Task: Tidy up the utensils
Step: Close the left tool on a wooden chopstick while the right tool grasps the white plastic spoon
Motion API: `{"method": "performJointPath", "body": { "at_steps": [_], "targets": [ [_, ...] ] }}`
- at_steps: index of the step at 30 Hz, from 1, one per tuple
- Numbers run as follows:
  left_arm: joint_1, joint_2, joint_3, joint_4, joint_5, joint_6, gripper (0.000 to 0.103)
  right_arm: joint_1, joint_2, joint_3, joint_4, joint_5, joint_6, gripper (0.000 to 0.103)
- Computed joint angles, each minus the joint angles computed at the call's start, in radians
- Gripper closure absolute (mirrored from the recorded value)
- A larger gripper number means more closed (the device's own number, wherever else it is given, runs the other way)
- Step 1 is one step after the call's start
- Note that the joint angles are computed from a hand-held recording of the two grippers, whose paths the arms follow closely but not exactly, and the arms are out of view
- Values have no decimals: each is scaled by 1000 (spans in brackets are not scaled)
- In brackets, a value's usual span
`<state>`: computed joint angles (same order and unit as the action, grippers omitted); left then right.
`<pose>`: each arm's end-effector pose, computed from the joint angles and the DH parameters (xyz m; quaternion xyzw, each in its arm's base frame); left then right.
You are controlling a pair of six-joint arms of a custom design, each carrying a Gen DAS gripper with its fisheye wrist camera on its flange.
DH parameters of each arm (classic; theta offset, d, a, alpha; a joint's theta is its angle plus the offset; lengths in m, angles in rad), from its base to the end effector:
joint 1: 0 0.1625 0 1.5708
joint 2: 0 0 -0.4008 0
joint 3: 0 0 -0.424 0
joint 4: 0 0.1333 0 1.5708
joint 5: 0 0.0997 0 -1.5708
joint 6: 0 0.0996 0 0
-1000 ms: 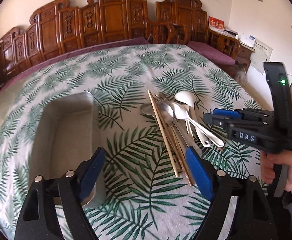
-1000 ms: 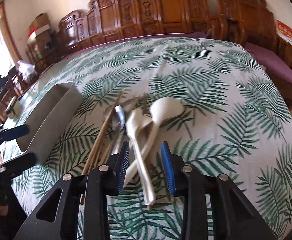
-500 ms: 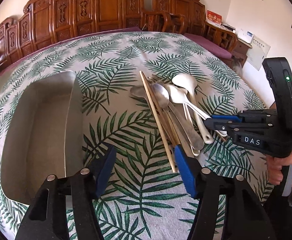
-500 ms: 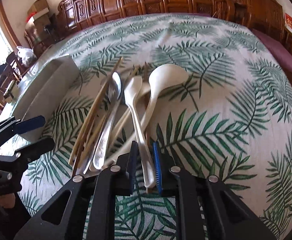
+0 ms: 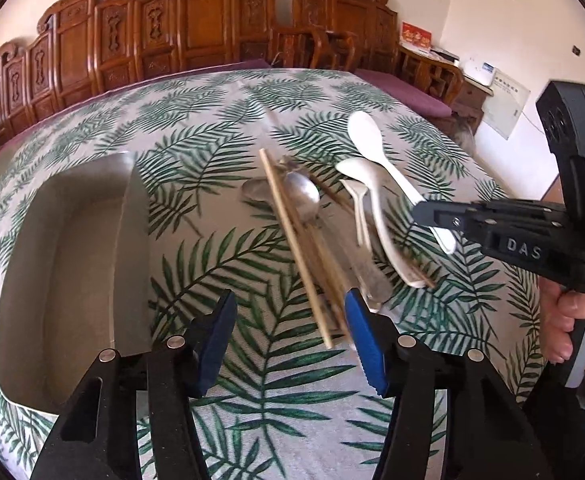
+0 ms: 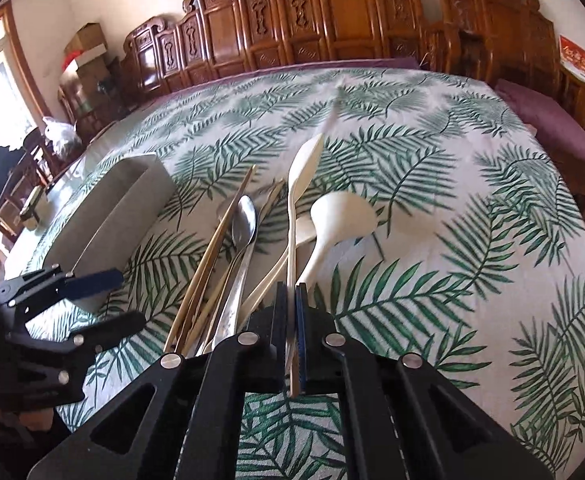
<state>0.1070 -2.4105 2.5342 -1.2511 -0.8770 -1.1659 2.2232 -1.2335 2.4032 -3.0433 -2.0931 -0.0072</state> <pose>-0.1575 -0.2150 0.2658 0.2101 0.8962 -0.2685 0.2840 0.3209 -0.2823 0.0977 0.2725 -0.9162 0.2191 0.1959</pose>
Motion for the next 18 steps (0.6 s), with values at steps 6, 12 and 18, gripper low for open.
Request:
{"method": "performJointPath", "body": {
  "at_steps": [6, 12, 18],
  "targets": [
    [54, 74, 22, -101, -24, 67, 64, 9, 14, -9, -1, -16, -14, 98],
    [93, 112, 26, -130, -23, 73, 77, 12, 18, -9, -17, -20, -6, 98],
    [124, 142, 21, -141, -16, 68, 83, 23, 33, -17, -11, -26, -1, 98]
  ]
}}
